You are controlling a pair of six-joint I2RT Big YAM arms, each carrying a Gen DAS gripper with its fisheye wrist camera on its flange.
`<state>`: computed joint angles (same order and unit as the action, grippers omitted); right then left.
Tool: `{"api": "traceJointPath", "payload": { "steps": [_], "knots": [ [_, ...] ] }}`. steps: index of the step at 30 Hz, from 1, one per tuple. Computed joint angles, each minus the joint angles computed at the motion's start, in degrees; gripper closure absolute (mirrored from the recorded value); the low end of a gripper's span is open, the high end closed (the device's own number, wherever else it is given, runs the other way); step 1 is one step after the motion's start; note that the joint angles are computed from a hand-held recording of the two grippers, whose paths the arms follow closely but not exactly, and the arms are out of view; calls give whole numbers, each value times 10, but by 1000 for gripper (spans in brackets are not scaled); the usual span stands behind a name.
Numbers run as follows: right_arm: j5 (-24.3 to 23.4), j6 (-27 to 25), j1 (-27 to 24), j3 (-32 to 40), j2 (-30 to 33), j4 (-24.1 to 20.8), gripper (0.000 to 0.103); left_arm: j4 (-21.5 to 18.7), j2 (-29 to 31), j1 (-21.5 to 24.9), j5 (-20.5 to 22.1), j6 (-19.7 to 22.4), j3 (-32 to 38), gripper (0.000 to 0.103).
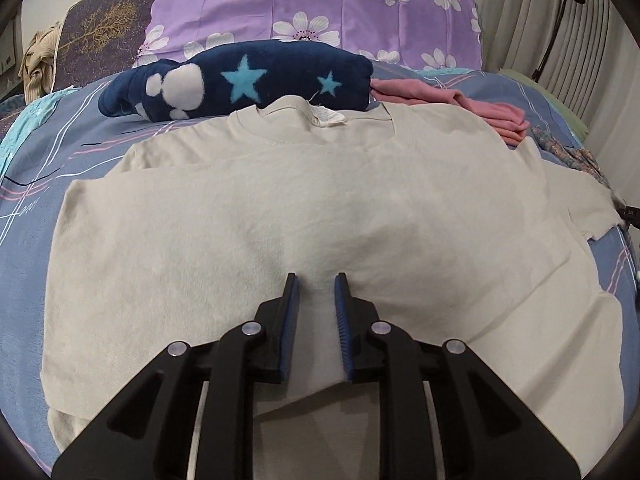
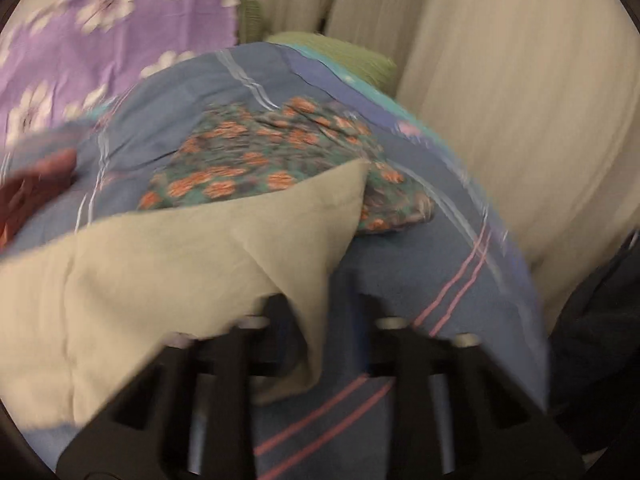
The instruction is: Fold small clothes
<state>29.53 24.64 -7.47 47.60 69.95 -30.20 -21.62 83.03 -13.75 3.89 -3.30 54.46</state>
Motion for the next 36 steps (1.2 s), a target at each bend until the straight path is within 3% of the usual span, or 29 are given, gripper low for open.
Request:
{"api": "traceJointPath", "payload": {
  "steps": [2,6,9,11,14,16,18,21,25,27,30,33,36],
  "knots": [
    [-85,44,-29,-21,-33,37,99,1,-1,3,8,-3,-1,83],
    [-230,91,-40,-47,-90,113,100,5,0,8,21,-7,-3,83],
    [-339,132,12,-55,-123,180,100,9,-1,13,35,-11,-5,81],
    [-366,143,67,-48,-120,218,100,11,-1,17,48,-14,-6,79],
    [-377,134,195,-20,-77,262,100,15,-2,21,64,-18,-9,77],
    [-383,107,287,18,-14,265,100,16,-2,24,72,-21,-9,77],
    [-374,76,341,52,42,246,100,18,-3,29,87,-26,-10,76],
    [-326,39,412,110,135,178,100,25,-6,48,137,-42,-15,71],
    [-287,-7,437,130,182,145,91,29,-20,70,215,-73,-21,59],
    [-282,-15,446,133,187,141,85,35,-28,68,228,-78,-23,55],
    [-279,0,435,121,176,156,67,42,-35,64,230,-78,-23,51],
    [-299,22,420,119,177,177,67,51,-33,72,263,-103,-22,50],
    [-310,-22,436,138,194,158,85,52,-17,84,321,-134,-16,50]
  ]
}}
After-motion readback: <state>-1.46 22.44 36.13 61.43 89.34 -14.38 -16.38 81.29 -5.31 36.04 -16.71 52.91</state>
